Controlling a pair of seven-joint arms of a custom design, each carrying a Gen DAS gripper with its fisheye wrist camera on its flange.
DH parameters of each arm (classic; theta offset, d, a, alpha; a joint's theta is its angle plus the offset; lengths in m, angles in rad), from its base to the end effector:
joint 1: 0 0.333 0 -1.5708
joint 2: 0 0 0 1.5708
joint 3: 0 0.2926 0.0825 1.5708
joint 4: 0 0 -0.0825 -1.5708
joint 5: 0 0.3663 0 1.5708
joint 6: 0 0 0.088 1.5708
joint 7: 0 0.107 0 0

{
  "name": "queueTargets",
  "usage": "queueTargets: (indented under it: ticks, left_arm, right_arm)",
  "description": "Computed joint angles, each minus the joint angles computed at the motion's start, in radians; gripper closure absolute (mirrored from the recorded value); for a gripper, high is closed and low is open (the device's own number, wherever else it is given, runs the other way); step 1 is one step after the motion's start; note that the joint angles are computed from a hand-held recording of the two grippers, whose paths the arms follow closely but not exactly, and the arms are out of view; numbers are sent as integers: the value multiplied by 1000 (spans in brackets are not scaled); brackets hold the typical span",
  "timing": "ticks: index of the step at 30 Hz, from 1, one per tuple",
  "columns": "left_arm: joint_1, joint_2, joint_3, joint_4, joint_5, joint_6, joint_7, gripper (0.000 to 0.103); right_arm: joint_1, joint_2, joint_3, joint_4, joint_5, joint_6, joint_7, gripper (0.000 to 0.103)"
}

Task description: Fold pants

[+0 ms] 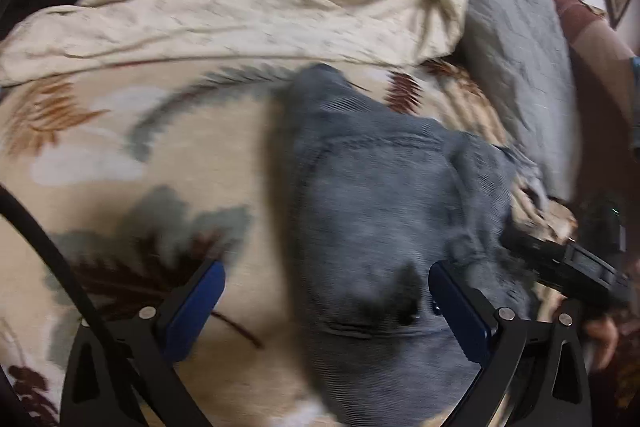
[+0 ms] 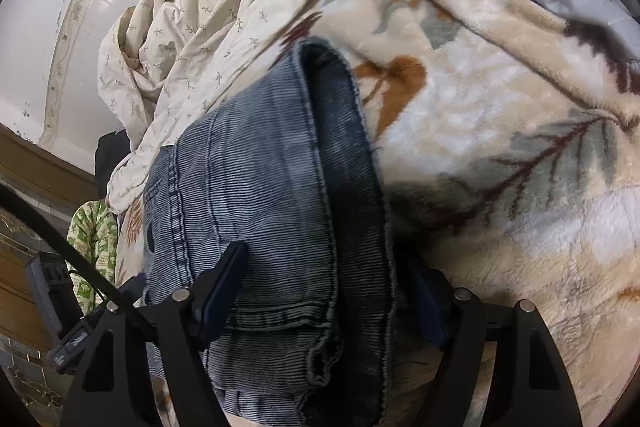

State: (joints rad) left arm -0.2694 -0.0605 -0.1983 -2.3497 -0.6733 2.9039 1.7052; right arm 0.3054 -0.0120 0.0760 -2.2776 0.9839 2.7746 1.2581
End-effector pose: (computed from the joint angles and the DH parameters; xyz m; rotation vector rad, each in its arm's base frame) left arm 0.4806 -0.2013 0.4043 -2.0581 2.0525 -1.0155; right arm 0.5052 0.1634 0.3899 -1.5791 1.8387 0.1275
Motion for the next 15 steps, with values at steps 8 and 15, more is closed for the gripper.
queueTargets:
  ticks: [8,15]
  left_arm:
    - [5,46,-8,47,-244,-76,182,2]
    - [8,46,-26,61,-363,-72,340,23]
  right_arm:
    - [5,5,10,2,54,16,-101,19]
    - [22,20,22,5,-23,54,-87,19]
